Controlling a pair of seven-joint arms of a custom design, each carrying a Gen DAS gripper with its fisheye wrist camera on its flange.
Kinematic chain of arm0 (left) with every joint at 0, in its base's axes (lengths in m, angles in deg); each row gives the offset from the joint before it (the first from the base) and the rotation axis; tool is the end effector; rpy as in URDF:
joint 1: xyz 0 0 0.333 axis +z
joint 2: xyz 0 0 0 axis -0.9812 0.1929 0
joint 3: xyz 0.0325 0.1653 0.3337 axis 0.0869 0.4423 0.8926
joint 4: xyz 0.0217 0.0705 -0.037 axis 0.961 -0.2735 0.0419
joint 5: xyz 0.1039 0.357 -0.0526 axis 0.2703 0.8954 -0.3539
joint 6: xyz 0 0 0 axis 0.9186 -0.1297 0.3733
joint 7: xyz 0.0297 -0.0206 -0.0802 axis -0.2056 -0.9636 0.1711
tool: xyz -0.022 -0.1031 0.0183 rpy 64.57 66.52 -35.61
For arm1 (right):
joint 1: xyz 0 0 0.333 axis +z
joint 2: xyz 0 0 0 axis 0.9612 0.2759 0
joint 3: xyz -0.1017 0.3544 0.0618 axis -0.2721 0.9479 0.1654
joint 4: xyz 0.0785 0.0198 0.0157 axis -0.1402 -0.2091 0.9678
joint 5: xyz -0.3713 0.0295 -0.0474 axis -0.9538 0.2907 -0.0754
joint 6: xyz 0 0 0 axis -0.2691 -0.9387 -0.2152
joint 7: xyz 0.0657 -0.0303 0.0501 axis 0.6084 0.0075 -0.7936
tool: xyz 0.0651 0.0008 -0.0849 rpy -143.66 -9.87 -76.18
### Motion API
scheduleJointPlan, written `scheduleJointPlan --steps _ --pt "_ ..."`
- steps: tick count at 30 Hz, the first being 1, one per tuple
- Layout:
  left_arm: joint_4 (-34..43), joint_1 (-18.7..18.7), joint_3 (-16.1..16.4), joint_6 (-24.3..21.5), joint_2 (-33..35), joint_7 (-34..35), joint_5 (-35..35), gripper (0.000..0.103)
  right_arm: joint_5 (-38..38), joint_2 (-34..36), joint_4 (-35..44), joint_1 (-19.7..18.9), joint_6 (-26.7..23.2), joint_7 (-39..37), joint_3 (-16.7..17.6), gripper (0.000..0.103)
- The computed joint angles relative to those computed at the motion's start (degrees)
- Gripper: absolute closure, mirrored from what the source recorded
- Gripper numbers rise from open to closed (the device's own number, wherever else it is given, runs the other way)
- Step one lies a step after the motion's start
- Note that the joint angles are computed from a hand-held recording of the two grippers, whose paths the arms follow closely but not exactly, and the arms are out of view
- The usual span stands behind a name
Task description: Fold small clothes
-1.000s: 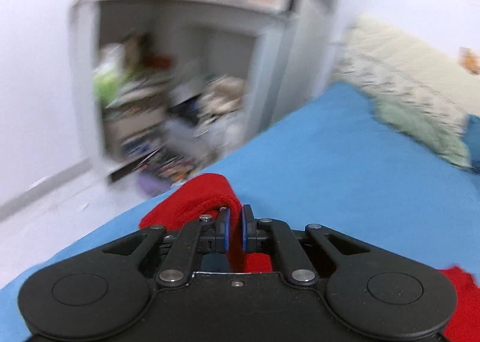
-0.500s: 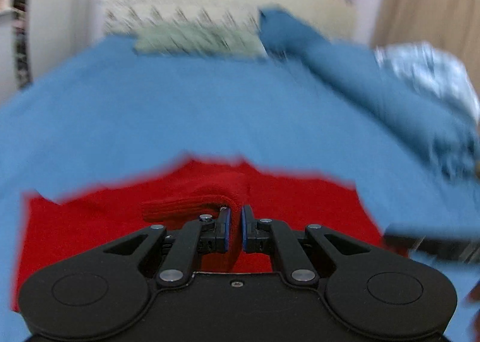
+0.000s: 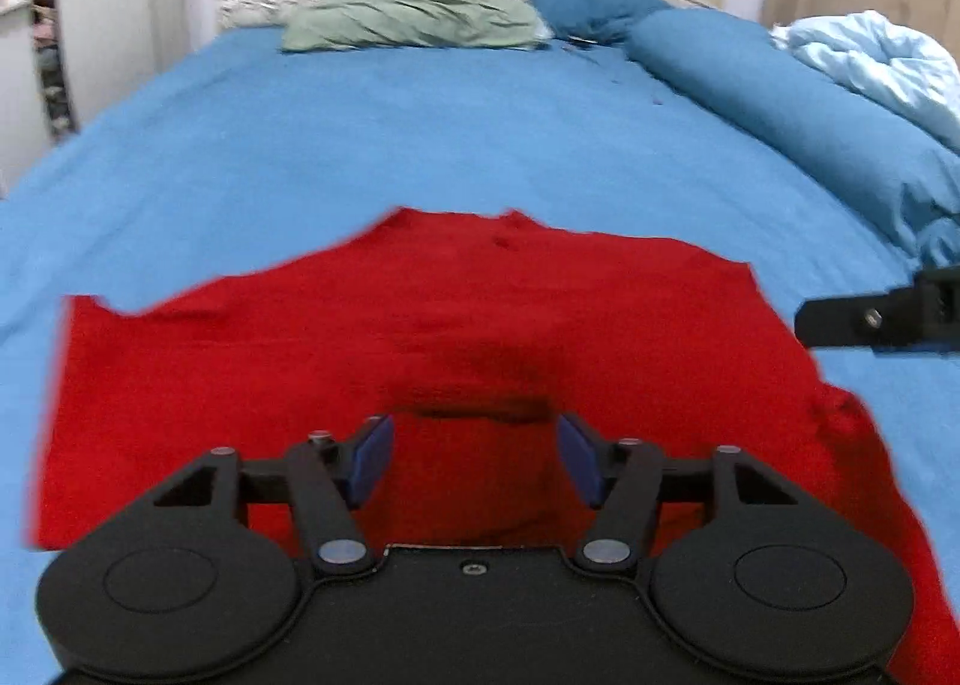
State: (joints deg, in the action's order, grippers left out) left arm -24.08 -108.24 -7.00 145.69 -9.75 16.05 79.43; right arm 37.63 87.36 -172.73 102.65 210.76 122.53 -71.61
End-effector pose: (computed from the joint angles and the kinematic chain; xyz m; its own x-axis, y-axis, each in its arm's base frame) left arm 0.4760 -0.4507 0.4696 -0.2572 -0.9653 0.0445 -0.6954 0.1529 -0.7021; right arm 0.4815 0.3714 0.5211 -0.1031 -0.9759 -0.1922 -0.7106 0.2075 -0.6724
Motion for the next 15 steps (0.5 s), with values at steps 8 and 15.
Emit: scheduleJointPlan --steps 8,15 --pt "-11.68 6.46 -0.07 -4.50 -9.97 1.71 -3.13 0.034 11.96 13.35 15.34 2.74 -5.06 -20.60 1.71 0.002" --pt "-16.33 10.25 -0.56 -3.03 -12.58 0.10 -3.58 0.034 11.07 24.12 27.75 8.64 -12.25 -28.31 -1.86 0.022"
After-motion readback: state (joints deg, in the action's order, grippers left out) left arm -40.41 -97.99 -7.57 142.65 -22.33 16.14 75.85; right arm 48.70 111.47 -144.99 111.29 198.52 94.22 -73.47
